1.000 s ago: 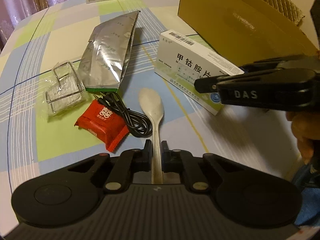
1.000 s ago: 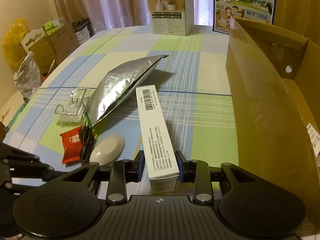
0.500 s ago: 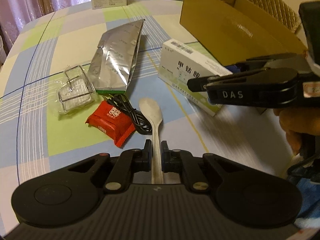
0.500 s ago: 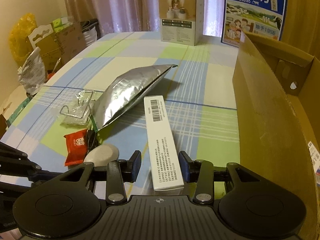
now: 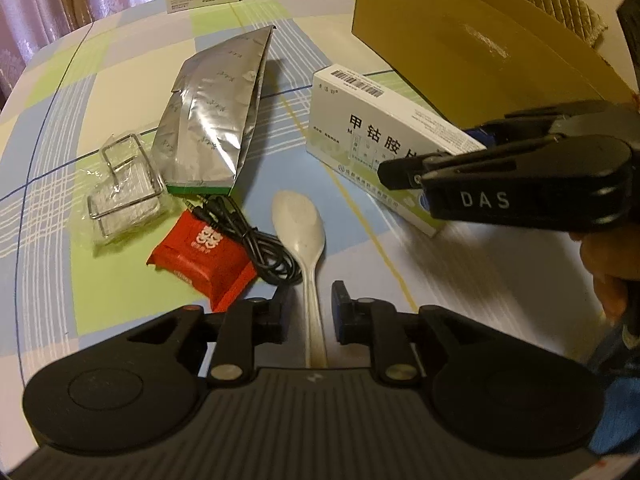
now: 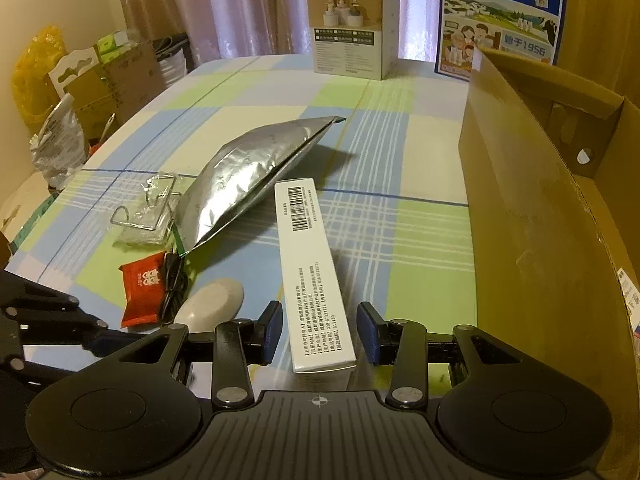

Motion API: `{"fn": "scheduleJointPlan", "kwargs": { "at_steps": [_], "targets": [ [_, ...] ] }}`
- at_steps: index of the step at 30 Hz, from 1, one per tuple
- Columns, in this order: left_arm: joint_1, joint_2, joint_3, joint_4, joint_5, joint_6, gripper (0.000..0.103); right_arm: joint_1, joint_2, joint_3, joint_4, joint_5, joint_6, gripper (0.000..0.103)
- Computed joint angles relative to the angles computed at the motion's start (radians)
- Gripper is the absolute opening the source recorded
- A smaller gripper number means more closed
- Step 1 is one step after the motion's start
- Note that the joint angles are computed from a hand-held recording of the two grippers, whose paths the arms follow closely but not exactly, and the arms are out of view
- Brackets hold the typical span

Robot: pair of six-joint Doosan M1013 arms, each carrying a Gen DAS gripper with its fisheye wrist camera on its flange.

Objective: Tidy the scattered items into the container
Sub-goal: 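Lift the spoon with the left tool while the right tool carries the medicine box toward the cardboard box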

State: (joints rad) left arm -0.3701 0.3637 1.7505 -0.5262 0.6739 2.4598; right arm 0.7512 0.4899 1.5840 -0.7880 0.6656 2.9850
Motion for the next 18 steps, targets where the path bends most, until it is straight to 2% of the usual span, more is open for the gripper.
{"fn": "scheduleJointPlan", "kwargs": {
  "at_steps": [1,3,10,14,18],
  "targets": [
    [-0.001,0.002,-0.002,0.004,0.003,-0.005,0.015,-0.001,0.0,0.001,-0.001,-0.001,0.003,0.039],
    [-0.003,0.003,-0.004,0.013,0.004,-0.015,0.004,-0.002,-0.002,0.002,-0.002,-0.004,0.005,0.039],
    [0.012,-0.015,0.007,-0.022,0.021,0.001,0.004,-0.013,-0.007,-0.008,0.028,-0.022,-0.049,0.039],
    [0.021,-0.029,0.014,-0.05,0.019,0.015,0.004,-0.032,0.008,-0.048,0.147,-0.01,-0.229,0.039],
    [0.027,-0.035,0.014,-0.057,0.011,0.011,0.004,-0.048,0.034,-0.1,0.292,0.046,-0.442,0.039]
  ]
}}
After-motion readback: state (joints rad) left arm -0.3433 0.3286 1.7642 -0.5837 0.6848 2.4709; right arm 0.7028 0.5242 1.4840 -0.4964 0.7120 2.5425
